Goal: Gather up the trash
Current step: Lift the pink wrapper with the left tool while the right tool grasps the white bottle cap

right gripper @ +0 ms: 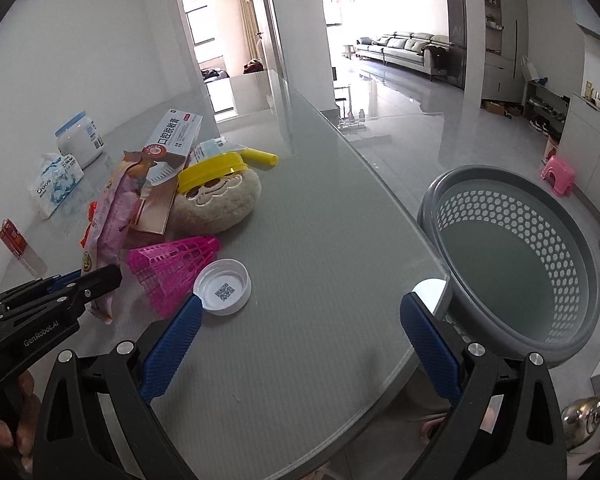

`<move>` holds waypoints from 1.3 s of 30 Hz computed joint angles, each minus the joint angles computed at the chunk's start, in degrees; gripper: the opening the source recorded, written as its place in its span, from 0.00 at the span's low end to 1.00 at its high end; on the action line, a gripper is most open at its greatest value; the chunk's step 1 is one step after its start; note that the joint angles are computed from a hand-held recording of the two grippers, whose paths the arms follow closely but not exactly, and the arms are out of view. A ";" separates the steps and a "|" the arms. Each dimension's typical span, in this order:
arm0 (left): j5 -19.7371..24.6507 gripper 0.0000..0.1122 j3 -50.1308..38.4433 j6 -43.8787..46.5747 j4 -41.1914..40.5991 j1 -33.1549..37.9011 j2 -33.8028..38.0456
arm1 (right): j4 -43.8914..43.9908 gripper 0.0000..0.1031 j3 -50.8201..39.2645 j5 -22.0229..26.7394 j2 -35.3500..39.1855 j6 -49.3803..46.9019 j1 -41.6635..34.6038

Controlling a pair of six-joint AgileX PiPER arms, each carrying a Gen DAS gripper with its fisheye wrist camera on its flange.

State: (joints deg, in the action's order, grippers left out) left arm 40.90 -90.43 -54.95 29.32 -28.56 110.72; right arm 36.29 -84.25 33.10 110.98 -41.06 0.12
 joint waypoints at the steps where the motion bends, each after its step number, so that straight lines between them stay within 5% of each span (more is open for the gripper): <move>1: -0.24 0.16 0.44 -0.39 0.42 0.01 -0.53 | -0.54 0.92 -0.18 -0.24 0.22 0.20 0.34; 22: -2.78 0.16 4.94 -4.57 4.46 1.11 -4.31 | -15.59 0.92 -9.24 0.38 7.89 8.83 7.00; 32: -2.11 0.16 4.23 -4.59 4.16 0.89 -3.99 | -12.30 0.90 -8.75 -1.24 8.09 3.73 7.53; 39: -1.55 0.16 3.74 -4.38 4.32 0.38 -3.85 | -9.68 0.58 -7.40 -0.84 6.74 -0.13 7.48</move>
State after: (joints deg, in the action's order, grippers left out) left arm 39.35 -86.69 -59.33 33.64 -28.17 106.87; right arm 26.62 -91.65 32.26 117.72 -41.18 7.61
